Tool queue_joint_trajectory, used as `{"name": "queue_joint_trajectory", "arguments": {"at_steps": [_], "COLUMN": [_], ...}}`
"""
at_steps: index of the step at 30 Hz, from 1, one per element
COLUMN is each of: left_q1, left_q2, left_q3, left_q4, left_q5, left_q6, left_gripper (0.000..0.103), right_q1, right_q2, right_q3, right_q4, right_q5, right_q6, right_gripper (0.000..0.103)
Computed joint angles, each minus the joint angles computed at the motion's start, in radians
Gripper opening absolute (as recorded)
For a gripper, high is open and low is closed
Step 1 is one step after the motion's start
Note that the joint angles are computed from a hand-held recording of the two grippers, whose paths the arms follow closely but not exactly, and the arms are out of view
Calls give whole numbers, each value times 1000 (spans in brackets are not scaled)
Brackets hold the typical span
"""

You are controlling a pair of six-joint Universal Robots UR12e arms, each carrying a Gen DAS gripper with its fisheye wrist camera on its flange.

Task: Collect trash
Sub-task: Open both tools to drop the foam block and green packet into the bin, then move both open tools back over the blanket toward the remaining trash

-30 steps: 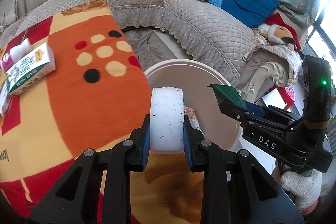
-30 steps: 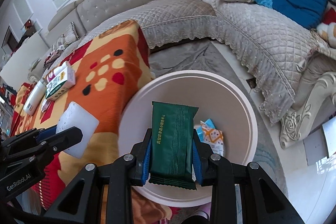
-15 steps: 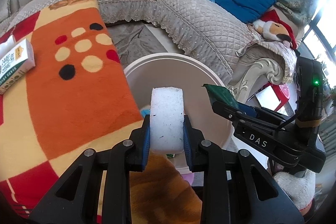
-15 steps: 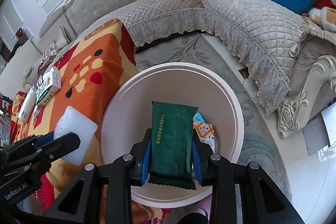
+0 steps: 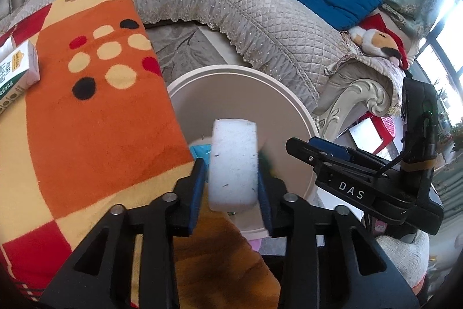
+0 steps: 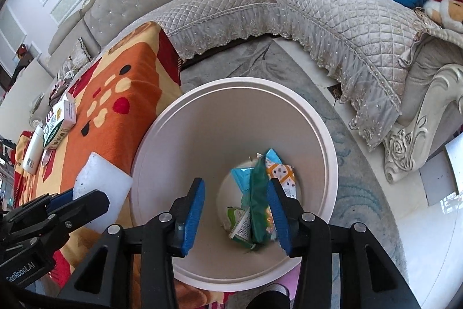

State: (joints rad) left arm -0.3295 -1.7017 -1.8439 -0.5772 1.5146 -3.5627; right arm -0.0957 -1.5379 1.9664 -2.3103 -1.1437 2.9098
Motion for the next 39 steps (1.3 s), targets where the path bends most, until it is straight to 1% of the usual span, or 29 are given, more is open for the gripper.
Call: {"name": "queue_joint_trajectory", "arguments": {"at_steps": [5, 8, 9, 14, 20, 24, 28, 33, 39], "left_q1": [1, 3, 5, 6, 8, 14, 26, 53, 97], "left_q2": [0, 0, 0, 3, 17, 37, 65, 110, 170], "left_q3": [-1, -2, -3, -7, -18, -39, -65, -108, -165], "left_q4": [0, 5, 6, 7, 3, 4, -4, -20, -40], "left_q5": [-8, -17, -19, -16, 5, 27, 65, 108, 150], "left_q6": [-4, -8, -9, -11, -17, -18, -20, -30, -55], "left_gripper": [38, 44, 44, 45, 45, 45, 45, 45, 45], "right_q1": [3, 5, 5, 5, 15, 27, 43, 75, 119], "right_q2": [2, 0, 0, -3, -6, -11, -13, -15, -9], "right_q3": [-2, -3, -3, -4, -6, -6, -13, -23, -40], "right_q4": [11, 15, 13, 10, 17, 22, 26, 27, 32], "right_q5": [-6, -9, -11, -18, -16, -15, -10, 2, 14], "right_q6": [0, -1, 0, 4, -2, -10, -17, -30, -44], "right_gripper": [44, 45, 45, 46, 46, 46, 46, 46, 47]}}
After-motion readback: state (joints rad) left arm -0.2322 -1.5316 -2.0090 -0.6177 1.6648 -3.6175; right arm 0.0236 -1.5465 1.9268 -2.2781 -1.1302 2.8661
